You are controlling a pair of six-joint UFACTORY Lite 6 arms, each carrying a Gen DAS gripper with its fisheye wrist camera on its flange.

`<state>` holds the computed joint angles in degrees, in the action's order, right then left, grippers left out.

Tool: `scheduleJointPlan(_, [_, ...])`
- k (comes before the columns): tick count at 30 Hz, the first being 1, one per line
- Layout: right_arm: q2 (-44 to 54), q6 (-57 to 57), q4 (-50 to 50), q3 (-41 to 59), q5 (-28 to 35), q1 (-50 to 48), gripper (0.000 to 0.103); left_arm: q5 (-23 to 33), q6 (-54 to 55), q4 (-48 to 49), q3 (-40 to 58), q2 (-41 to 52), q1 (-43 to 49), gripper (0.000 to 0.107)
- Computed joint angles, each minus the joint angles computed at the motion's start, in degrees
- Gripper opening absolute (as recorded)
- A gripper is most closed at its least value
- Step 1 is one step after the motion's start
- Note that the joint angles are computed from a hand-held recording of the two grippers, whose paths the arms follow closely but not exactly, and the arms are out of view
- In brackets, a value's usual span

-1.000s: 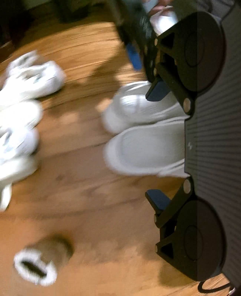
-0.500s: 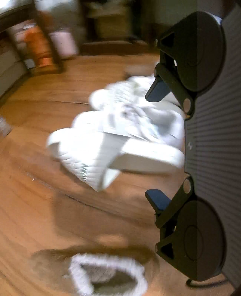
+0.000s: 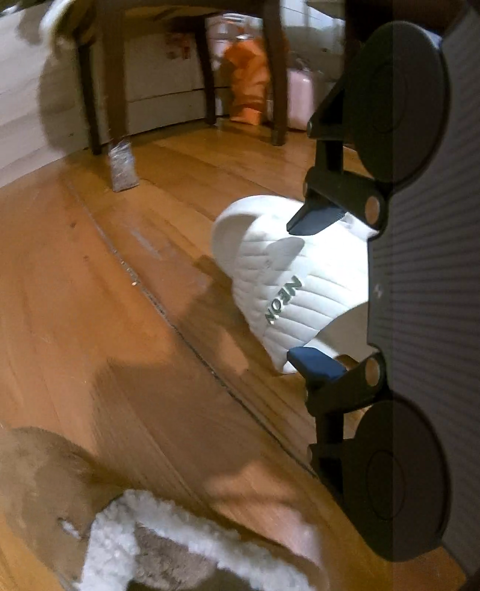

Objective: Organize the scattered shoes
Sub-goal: 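Close the left gripper on the strap of a white NEON slide, then lift the NEON slide with the left gripper and carry it toward the clogs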

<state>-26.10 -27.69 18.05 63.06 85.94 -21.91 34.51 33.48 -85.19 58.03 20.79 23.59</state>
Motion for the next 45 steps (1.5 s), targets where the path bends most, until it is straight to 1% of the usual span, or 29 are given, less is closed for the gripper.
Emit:
scheduleJointPlan(2, [-0.6, -0.8, -0.9, -0.4, 0.2, -0.7, 0.078, 2.0, 0.6, -1.7, -1.8, 0.4, 0.6, 0.08])
scheduleJointPlan(3, [-0.8, -1.1, -1.3, -0.7, 0.2, -0.9, 0.078, 5.0, -0.4, -2.5, -1.0, 2.8, 1.0, 0.089])
scheduleJointPlan(4, [-0.9, -1.5, -1.5, -0.9, 0.3, -1.2, 0.078, 8.3, -1.7, -3.2, 0.4, 5.8, 1.4, 0.093])
scheduleJointPlan(5, [-0.9, -2.0, -1.5, -1.0, 0.5, -1.7, 0.078, 11.3, -3.2, -3.9, 1.7, 8.6, 1.7, 0.091])
scheduleJointPlan(6, [-0.9, -2.5, -1.6, -1.2, 0.7, -2.3, 0.078, 11.8, -2.8, -6.2, 1.2, 9.0, 1.6, 0.089])
scheduleJointPlan(7, [-0.8, -3.1, -1.7, -1.3, 0.8, -2.9, 0.078, 9.9, -2.0, -6.3, 0.7, 7.7, 1.2, 0.089])
scheduleJointPlan(8, [-0.6, -3.9, -1.8, -1.4, 0.7, -3.7, 0.078, 8.7, -1.8, -5.7, 1.0, 7.2, 0.8, 0.083])
scheduleJointPlan(9, [-0.4, -4.6, -2.0, -1.4, 0.7, -4.5, 0.078, 8.4, -1.7, -5.4, 1.9, 6.5, 0.5, 0.064])
scheduleJointPlan(10, [-0.2, -5.4, -2.1, -1.5, 0.7, -5.3, 0.078, 8.2, -1.6, -5.2, 2.9, 5.9, 0.2, 0.049])
scheduleJointPlan(11, [0.0, -6.2, -2.1, -1.7, 0.6, -6.4, 0.078, 8.6, -3.3, -3.9, 3.9, 5.7, 0.0, 0.041])
scheduleJointPlan(12, [0.3, -7.2, -2.0, -1.8, 0.6, -7.9, 0.078, 8.7, -7.2, -0.2, 6.4, 5.5, -0.9, 0.034])
scheduleJointPlan(14, [0.9, -8.7, -2.0, -2.2, 0.1, -10.1, 0.078, 8.5, -12.5, 6.7, 10.1, 5.6, -2.8, 0.029])
scheduleJointPlan(16, [1.6, -9.6, -2.2, -2.5, -0.6, -11.5, 0.078, 5.6, -15.1, 11.5, 10.8, 4.4, -6.2, 0.026])
scheduleJointPlan(19, [2.3, -11.4, -2.2, -2.9, -1.2, -13.1, 0.078, 2.3, -14.5, 12.3, 8.5, 2.6, -8.7, 0.025])
scheduleJointPlan(20, [2.7, -12.2, -2.0, -3.1, -1.5, -13.7, 0.078, 1.9, -14.1, 12.2, 8.2, 2.3, -9.0, 0.023])
scheduleJointPlan(23, [3.4, -15.8, -0.9, -4.0, -2.2, -15.5, 0.078, 2.8, -15.6, 17.3, 9.0, 1.0, -9.7, 0.012])
scheduleJointPlan(24, [3.4, -17.0, -0.6, -4.5, -3.0, -15.5, 0.078, 3.1, -16.2, 19.1, 9.3, 0.5, -10.0, 0.01])
scheduleJointPlan(30, [0.3, -21.0, 0.4, -10.2, -8.4, -12.9, 0.078, 4.3, -19.5, 29.5, 7.9, -3.8, -10.8, 0.008])
scheduleJointPlan(33, [-2.4, -21.6, -0.1, -13.3, -10.2, -10.4, 0.078, 5.3, -21.1, 31.1, 6.9, -5.6, -10.5, 0.008])
scheduleJointPlan(37, [-4.4, -21.7, -1.6, -14.9, -10.6, -7.7, 0.078, 9.7, -21.7, 30.3, 4.0, -10.6, -10.3, 0.008])
scheduleJointPlan(40, [-4.5, -21.1, -2.8, -15.2, -10.5, -6.8, 0.079, 13.1, -21.4, 30.7, -0.9, -18.5, -11.1, 0.007])
scheduleJointPlan(45, [-4.6, -19.9, -6.3, -14.6, -9.9, -6.6, 0.081, 20.2, -21.0, 27.6, -8.6, -30.0, -11.7, 0.008])
